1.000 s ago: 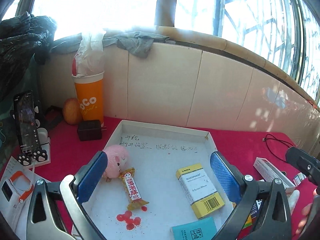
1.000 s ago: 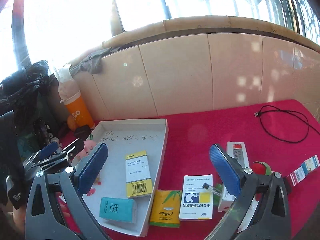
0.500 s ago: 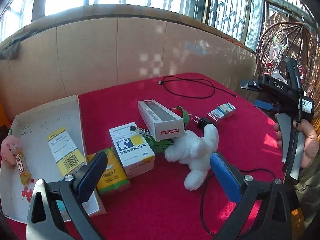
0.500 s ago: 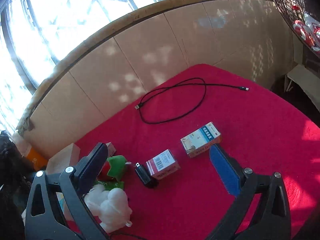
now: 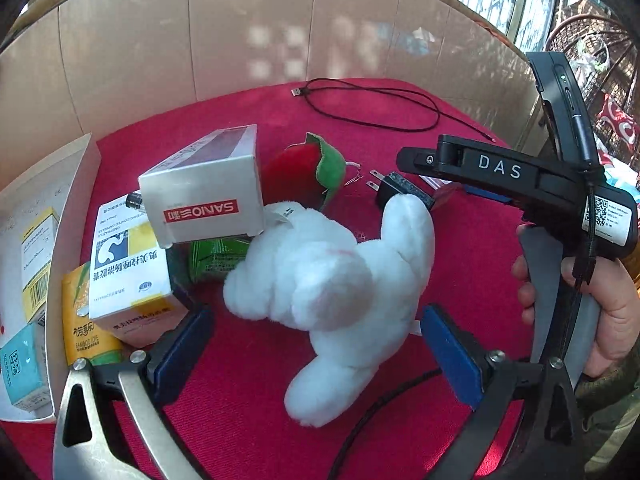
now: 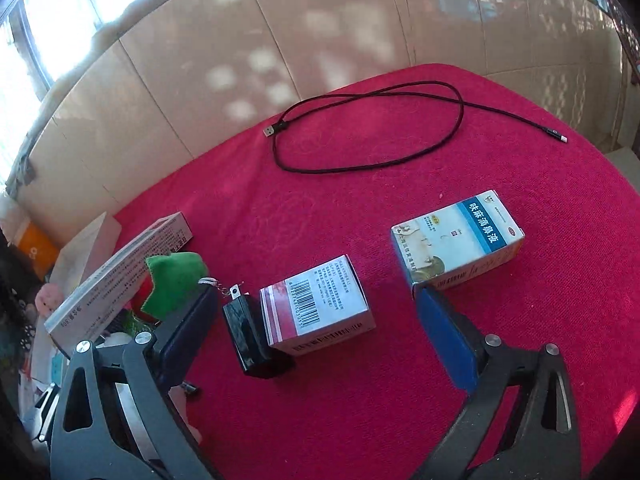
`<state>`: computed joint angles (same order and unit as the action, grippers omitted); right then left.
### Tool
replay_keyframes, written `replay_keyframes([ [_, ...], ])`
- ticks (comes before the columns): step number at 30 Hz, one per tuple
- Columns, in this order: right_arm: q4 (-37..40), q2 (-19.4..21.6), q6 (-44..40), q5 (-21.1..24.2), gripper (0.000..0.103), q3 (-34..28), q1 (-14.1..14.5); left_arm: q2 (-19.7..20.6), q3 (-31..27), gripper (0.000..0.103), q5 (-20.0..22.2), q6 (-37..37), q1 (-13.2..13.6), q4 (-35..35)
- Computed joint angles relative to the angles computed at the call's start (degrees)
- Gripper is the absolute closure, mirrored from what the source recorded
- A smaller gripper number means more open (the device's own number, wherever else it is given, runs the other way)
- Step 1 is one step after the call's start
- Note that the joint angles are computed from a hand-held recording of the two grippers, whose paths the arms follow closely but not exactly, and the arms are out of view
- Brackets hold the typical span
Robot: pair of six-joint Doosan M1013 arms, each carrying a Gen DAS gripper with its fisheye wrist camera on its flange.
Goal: Organize objects
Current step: 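Move the left gripper toward the white plush toy while the right approaches the medicine boxes, then grasp the white plush toy with the left gripper while the right grasps the red-and-white medicine box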
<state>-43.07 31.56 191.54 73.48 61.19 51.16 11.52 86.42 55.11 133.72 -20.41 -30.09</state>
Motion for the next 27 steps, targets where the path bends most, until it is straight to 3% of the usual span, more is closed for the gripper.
replay_keyframes([
  [1, 0.34, 0.30, -1.23, 0.45, 0.006, -0.35, -0.08, 0.30, -0.29, 0.000, -0.07, -0.81, -0.36, 0.74],
  [2, 0.68, 0.41, -2.04, 0.39, 0.017, -0.38, -0.14, 0.60, -0.52, 0.000, 0.16, -1.62, -0.76, 1.57],
  [5, -0.63, -0.44, -0.51, -2.25, 0.027, 1.38, 0.03, 1.32, -1.02, 0.000, 0.83, -3.01, -1.08, 3.14],
  [8, -1.05, -1.06, 0.44, -3.10, 0.032, 2.49, 0.22, 1.38, -0.44, 0.018, 0.66, -1.24, -0.40, 0.74],
  [9, -1.33, -1.33, 1.27, -3.55, 0.032, 3.05, 0.28, 1.28, -0.31, 0.032, 0.70, -0.19, -0.22, -0.01],
  [10, -1.27, -1.55, 1.98, -3.76, 0.032, 3.43, 0.29, 1.18, -0.26, 0.038, 1.07, 0.74, -0.04, -0.76],
  [13, -0.72, -1.39, 0.60, -3.70, 0.032, 3.17, 0.24, 1.05, -0.06, 0.045, 2.23, 2.73, 0.62, -2.74],
  [18, 1.45, 0.83, -5.98, 1.36, 0.033, -0.95, 0.11, 0.18, 1.17, 0.047, 2.81, 6.58, 1.92, -5.80],
  [19, 1.73, 1.11, -6.75, 2.06, 0.035, -1.47, 0.06, 0.01, 1.30, 0.047, 2.98, 6.98, 2.04, -6.18],
  [20, 1.99, 1.30, -7.43, 2.69, 0.049, -1.84, 0.02, -0.08, 1.36, 0.047, 3.08, 7.40, 2.16, -6.65],
  [27, 0.70, 0.18, -3.24, 2.49, 0.050, -0.34, 1.17, -1.63, 2.22, 0.048, 3.07, 12.07, 3.70, -11.50],
])
